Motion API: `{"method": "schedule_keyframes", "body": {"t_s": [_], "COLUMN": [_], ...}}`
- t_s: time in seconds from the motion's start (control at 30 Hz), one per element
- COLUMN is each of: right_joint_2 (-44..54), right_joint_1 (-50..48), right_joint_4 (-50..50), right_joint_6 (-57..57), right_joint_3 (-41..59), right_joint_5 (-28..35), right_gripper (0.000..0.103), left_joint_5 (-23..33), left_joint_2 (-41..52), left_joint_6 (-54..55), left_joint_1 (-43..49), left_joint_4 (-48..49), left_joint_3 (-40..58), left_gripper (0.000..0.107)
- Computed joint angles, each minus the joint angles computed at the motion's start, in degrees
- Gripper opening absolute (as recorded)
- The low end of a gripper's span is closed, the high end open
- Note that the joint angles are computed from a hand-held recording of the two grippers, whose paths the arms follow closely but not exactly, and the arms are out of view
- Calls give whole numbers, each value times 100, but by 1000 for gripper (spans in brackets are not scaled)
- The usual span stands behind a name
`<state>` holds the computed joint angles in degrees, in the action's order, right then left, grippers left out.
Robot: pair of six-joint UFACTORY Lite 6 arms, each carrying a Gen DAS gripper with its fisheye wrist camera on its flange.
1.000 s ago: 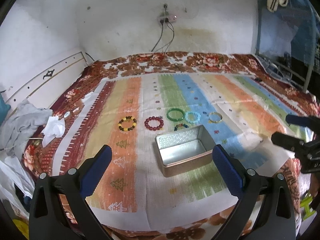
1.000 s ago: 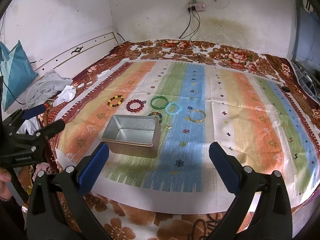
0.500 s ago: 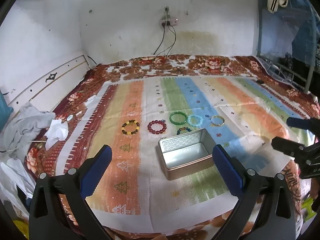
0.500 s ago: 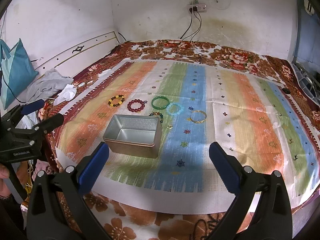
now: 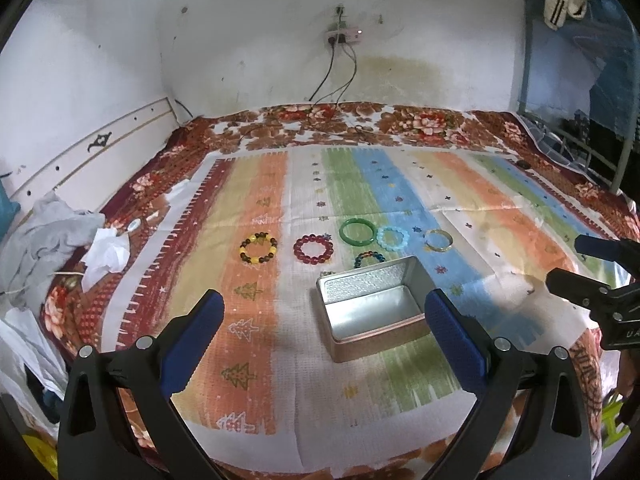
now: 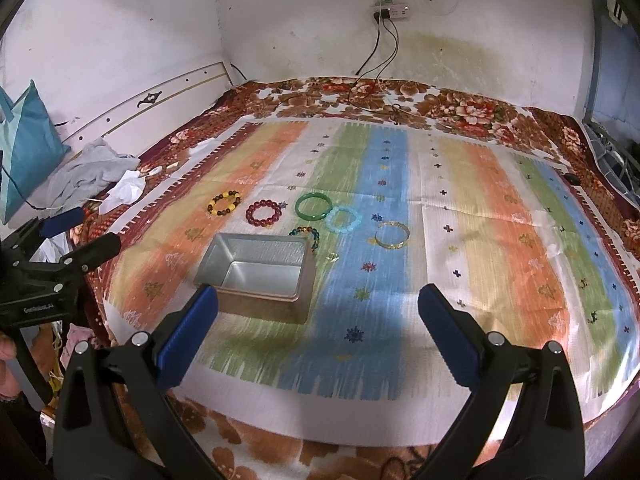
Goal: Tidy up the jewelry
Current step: 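Move left tool to yellow-black bracelet while right tool moves to gold bangle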
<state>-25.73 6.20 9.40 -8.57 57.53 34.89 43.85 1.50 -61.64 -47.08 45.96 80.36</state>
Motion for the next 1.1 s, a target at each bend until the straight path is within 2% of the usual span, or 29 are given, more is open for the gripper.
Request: {"method": "schedule_keyframes", "body": {"t_s": [0.07, 0.17, 0.27, 0.5, 0.67, 0.83, 0.97, 1.1], "right_joint_2": [182, 542, 890, 1785, 2300, 2906, 3441, 4029], "right_joint_1": [-66, -266, -456, -834, -788, -929, -1037, -1126], "right_joint_4": [37, 294, 549, 1183, 837, 1034, 1145, 884], "right_joint_6": [-85, -382, -688, -1426, -1211, -1517, -1536, -1205], "right_joint_3": [99, 312, 481, 920, 1260, 1786, 2346, 2965], "right_joint_5": [-74, -129, -171, -286, -454, -331, -200, -50], "right_gripper": [99, 99, 99, 99, 99, 99, 99, 99], "left_joint_5": [-195, -792, -856, -716, -580, -506, -261, -148], "left_joint_2": [100, 144, 479, 1326, 1978, 2548, 2982, 3391], "left_joint_6": [94, 581, 979, 1538, 2184, 3040, 3049, 3384], "left_joint_1": [197, 601, 840, 1186, 1489, 1951, 2024, 2227], "left_joint_4": [-175, -745, -976, -1031, -1429, -2481, -2292, -2645], "left_joint_3": [60, 71, 385, 1221, 1867, 2512, 3028, 3558], "left_gripper": [98, 98, 98, 98, 98, 98, 98, 98]}}
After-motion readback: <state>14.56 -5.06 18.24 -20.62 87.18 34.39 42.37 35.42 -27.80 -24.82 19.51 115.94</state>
